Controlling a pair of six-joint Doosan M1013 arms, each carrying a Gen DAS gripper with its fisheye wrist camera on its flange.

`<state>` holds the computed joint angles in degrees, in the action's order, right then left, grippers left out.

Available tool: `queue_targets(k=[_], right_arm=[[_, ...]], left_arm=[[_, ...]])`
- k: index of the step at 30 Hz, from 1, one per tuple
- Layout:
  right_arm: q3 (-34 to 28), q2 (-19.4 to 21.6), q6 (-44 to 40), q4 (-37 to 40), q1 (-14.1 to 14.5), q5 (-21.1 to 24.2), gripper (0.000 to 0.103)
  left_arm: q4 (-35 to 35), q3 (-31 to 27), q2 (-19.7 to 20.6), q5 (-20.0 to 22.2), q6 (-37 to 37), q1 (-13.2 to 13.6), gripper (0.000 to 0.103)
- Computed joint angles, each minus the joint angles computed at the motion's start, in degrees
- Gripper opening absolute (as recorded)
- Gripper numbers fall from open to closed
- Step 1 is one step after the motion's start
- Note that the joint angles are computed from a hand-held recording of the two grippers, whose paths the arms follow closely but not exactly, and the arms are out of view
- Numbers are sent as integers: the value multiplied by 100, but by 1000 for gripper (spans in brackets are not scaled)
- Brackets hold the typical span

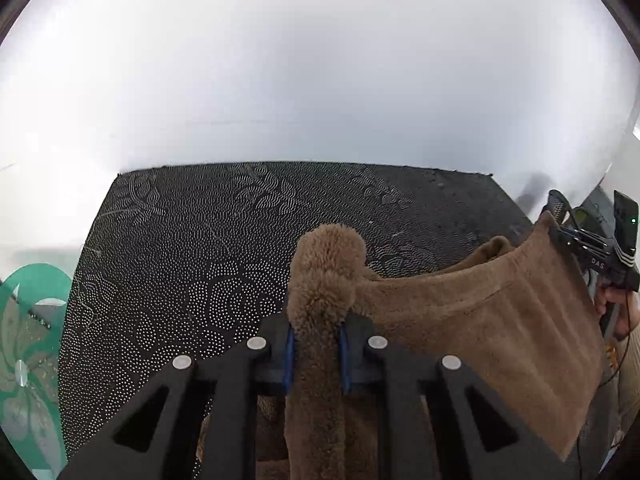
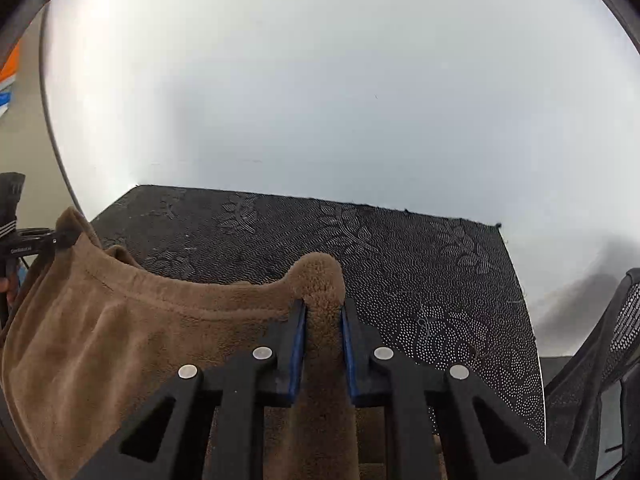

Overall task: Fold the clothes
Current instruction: 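Open both grippers and release the hem on the folded sweater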

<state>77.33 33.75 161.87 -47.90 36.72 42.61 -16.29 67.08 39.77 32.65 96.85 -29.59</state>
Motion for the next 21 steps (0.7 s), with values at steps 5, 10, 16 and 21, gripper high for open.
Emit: queue_targets(k=[5,10,16,21], right_arm=[[-116,183,-408,947,-167,209,18],[-161,204,-371,753,-108,377,30],[61,-37,346,-28,88,423,66],[289,-310,520,-356,344,-54,66]], left_arm=[[1416,-279,247,443,-1256,-163,51],[2291,-344,251,519,-2099,-173,82],[2407,170,-196,-37,-2807,-73,82],[1516,918,-804,-839,-2000,-129,85]])
